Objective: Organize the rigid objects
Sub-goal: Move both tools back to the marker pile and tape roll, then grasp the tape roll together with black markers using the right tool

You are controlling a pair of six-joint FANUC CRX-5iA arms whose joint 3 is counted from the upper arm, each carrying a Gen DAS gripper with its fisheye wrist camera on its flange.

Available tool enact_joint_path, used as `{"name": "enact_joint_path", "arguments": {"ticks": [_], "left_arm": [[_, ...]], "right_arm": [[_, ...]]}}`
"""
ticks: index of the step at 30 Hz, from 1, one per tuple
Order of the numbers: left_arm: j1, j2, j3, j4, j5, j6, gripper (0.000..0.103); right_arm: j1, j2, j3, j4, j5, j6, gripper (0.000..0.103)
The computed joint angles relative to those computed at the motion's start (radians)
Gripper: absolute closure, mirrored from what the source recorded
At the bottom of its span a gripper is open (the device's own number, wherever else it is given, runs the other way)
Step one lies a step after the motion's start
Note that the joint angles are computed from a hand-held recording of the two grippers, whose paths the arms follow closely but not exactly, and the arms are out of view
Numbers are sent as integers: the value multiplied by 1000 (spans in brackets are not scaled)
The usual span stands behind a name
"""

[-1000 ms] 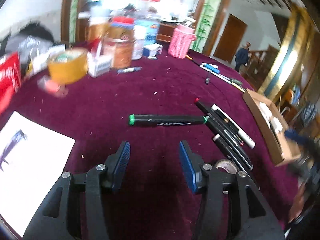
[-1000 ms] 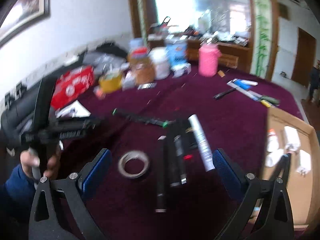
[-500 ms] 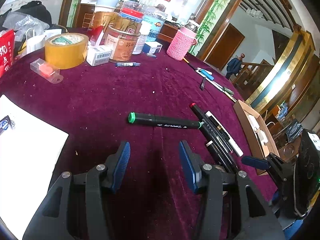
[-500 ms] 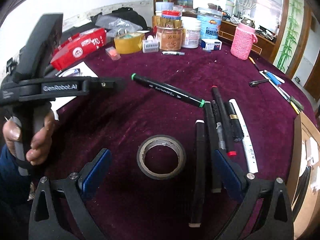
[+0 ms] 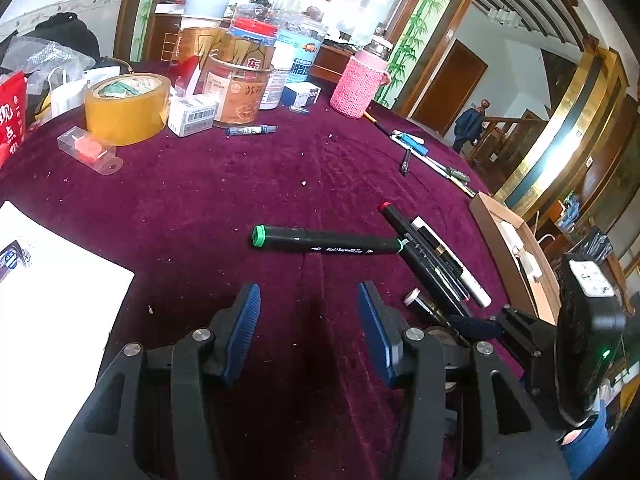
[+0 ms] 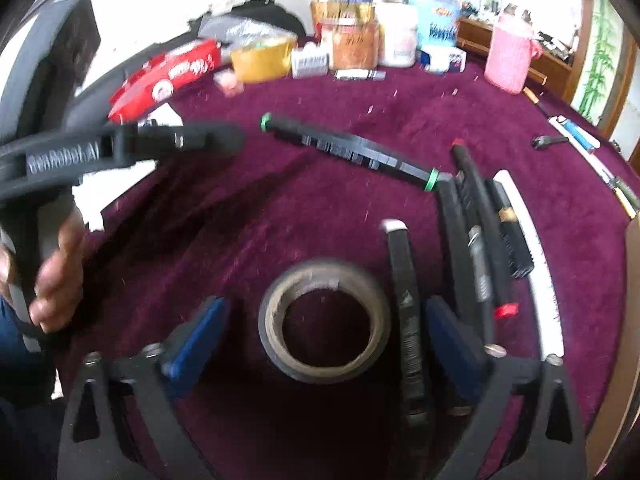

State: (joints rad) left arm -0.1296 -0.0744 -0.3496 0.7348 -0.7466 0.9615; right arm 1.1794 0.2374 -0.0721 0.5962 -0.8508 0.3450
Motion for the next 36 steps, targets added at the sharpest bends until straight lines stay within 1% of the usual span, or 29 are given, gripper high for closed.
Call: {"name": "enact_joint_path", "arguments": {"ticks": [1,3,4,9,11,14,16,18,19,24,25,26,29,30,31,34,36], "left_arm": [[-2,-1,1,-8,4,2,54],[-7,-2,5,-25,9,8,54],[-11,-2,10,-44,11,18,54],[-25,-10,18,-97,34,43,54],[-32,-14,23,-132,46,60,54],[-38,-23,17,-142,63,53,54],[-43,-25,20,-159,69,58,54],[-46,-25,20,-162,72,55,54],[-46,-26,19,-163,76,55,54],[-37,-24,10,-128,70,35,54],[-36,-22,11,-121,67,31,54],[-34,-20,10,-115,64,29,54],[-30,-18,6,-93,56,17,54],[-29,-18,6,-94,56,19,54],[-29,-18,6,-92,56,18,54],[-29,-19,0,-80,58,6,54],[-31,-22,-5,-69,61,-8,54]], "right_arm": [[-1,-10,-16,17,17,-24,33],[-16,-45,-63,15,99,-46,33],[-19,-53,-73,14,114,-52,34],[-15,-59,-80,26,98,-41,34],[-9,-67,-89,54,86,-61,34],[0,-75,-106,118,52,-101,33],[1,-75,-99,107,38,-69,29],[6,-65,-77,92,-8,-56,29],[6,-69,-77,88,-5,-55,29],[13,-121,-128,125,66,-82,29],[10,-128,-133,111,86,-73,28],[3,-137,-131,63,114,-42,28],[-10,-128,-99,-66,128,45,27],[-8,-123,-102,-45,120,33,27],[-8,-119,-96,-52,115,40,27],[-15,-128,-117,-45,152,24,27],[-20,-118,-108,-57,147,21,27]]}}
